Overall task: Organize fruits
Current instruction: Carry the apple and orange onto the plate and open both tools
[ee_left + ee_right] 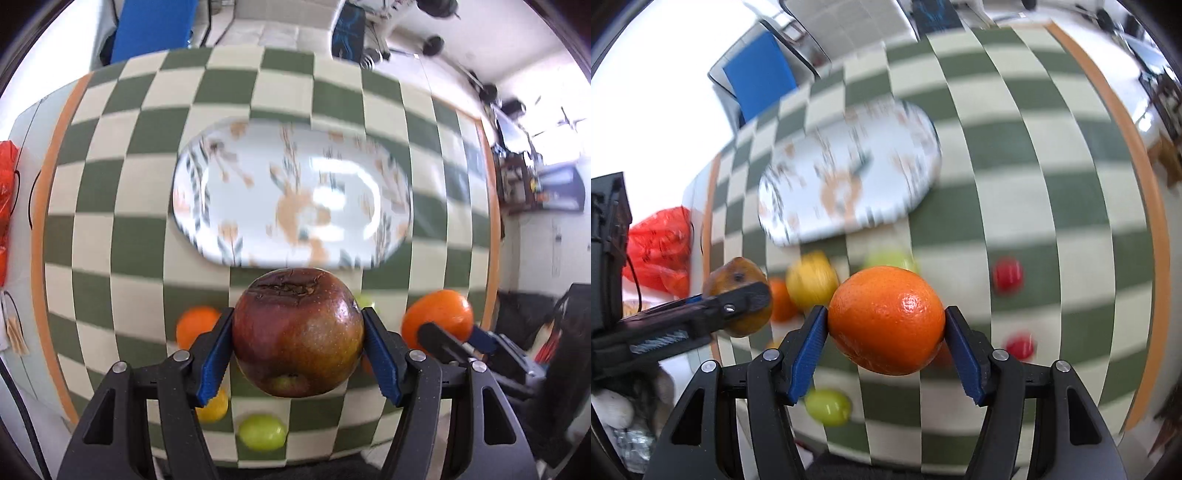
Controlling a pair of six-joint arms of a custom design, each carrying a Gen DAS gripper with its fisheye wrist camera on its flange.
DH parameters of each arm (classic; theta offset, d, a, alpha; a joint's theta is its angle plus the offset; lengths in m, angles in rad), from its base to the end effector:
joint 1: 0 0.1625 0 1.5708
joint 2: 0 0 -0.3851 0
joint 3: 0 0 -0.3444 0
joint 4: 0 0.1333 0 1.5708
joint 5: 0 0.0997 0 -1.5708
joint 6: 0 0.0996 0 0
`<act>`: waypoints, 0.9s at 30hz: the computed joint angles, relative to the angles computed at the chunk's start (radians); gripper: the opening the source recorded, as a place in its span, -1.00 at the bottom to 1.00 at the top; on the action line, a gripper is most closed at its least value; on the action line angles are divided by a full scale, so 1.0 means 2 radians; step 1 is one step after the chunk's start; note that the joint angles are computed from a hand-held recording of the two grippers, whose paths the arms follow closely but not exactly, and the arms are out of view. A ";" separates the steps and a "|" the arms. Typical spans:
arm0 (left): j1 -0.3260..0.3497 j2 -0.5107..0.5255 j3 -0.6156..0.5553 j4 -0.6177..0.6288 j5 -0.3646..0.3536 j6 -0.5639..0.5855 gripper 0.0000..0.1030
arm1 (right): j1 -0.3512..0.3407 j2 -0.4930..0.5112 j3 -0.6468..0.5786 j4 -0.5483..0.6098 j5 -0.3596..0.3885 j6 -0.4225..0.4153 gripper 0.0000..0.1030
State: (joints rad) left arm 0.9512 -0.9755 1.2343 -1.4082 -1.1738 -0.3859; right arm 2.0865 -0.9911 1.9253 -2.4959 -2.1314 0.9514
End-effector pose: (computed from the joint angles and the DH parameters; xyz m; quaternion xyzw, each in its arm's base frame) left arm -0.2099 -0.5901 0.2686 0.1527 0.9473 0.0868 0.2678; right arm 0.3237 -0.4081 0.1225 -0.2065 -0.9385 0.1820 0.2084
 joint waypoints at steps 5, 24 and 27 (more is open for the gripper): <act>0.025 0.099 -0.093 -0.002 0.035 -0.017 0.25 | -0.055 0.070 -0.112 0.015 -0.017 -0.099 0.29; 0.075 0.221 -0.253 0.071 0.051 -0.015 0.29 | -0.122 0.210 -0.316 0.120 -0.023 -0.210 0.36; 0.067 0.212 -0.237 0.061 0.072 -0.002 0.79 | -0.120 0.207 -0.320 0.133 -0.032 -0.196 0.71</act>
State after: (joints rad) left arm 1.0847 -0.5508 0.7595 -1.2859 -1.0305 -0.3902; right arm 1.8467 -0.5764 1.2848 -2.2305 -2.1950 0.5599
